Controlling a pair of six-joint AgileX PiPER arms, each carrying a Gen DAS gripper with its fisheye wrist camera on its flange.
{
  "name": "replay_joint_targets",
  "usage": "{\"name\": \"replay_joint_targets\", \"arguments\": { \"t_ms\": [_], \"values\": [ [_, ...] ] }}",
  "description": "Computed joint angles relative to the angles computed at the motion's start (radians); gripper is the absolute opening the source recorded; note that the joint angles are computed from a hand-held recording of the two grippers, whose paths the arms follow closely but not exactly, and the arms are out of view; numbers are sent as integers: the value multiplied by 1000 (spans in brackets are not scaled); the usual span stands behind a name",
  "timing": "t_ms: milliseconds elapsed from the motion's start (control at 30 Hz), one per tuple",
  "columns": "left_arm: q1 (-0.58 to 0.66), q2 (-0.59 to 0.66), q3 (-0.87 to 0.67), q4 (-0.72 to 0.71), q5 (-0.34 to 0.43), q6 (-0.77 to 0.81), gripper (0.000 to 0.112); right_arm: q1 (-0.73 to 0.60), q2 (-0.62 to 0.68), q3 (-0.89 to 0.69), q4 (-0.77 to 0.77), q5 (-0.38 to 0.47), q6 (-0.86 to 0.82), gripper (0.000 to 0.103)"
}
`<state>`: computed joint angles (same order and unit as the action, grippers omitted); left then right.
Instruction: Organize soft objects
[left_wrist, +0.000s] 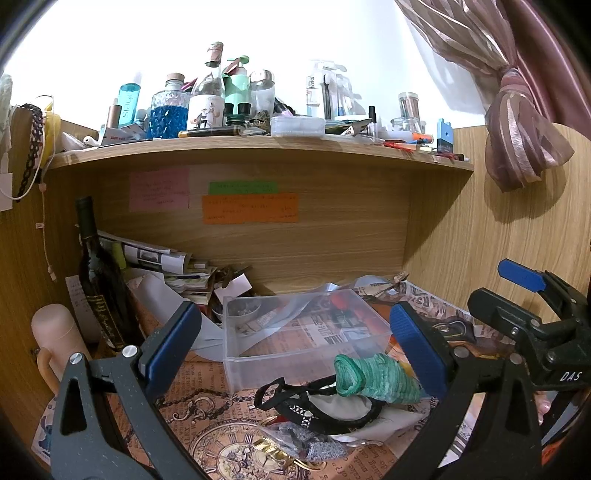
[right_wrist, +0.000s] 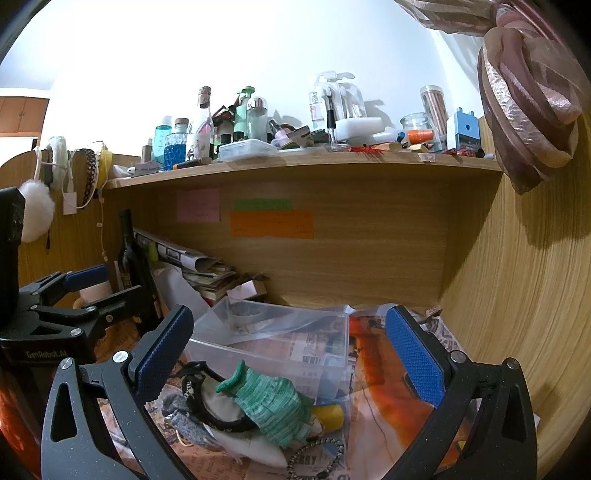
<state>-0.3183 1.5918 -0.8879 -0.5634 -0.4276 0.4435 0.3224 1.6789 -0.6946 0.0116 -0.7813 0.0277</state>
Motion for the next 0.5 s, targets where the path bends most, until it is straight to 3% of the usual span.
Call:
{"name": "replay_joint_targets", "arguments": {
  "t_ms": [500],
  "values": [
    [1,10,-11,1,4,4,103,3,7,-7,-1,-2,6,103]
  ]
}}
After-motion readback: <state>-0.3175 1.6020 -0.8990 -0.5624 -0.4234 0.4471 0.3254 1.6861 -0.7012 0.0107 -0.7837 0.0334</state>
